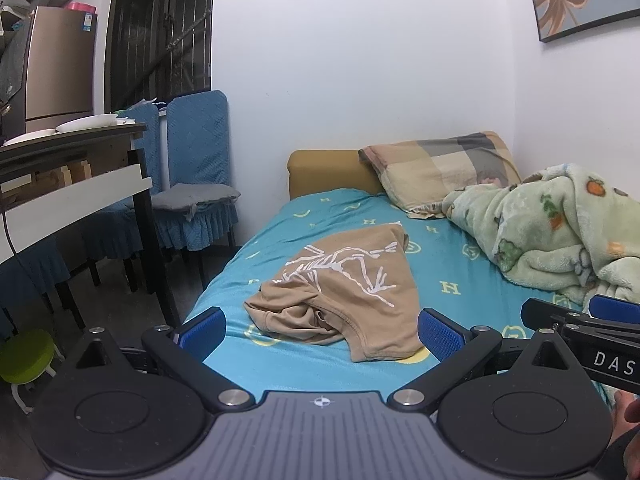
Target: Fold clothes
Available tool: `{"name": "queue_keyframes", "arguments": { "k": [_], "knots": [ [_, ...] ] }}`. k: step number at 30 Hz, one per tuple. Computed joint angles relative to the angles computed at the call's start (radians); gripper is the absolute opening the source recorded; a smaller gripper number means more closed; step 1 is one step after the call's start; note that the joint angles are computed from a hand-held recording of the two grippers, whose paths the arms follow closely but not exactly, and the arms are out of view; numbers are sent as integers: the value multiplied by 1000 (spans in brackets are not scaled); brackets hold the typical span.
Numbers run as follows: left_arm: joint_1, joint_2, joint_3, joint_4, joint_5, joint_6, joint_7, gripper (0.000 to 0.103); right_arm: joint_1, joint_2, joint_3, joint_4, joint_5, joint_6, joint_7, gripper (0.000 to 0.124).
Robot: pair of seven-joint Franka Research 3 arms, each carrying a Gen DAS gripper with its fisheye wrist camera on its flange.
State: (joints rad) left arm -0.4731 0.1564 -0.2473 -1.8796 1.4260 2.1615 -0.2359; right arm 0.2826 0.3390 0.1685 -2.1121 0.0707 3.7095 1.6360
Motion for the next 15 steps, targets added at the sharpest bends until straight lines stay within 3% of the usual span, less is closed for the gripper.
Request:
{"name": "queue_keyframes", "arguments": {
  "k": [15],
  "knots": [
    [-8,25,5,-1,32,-1,-39,103,15,-4,-8,-5,29,9,-20,86]
  ]
}}
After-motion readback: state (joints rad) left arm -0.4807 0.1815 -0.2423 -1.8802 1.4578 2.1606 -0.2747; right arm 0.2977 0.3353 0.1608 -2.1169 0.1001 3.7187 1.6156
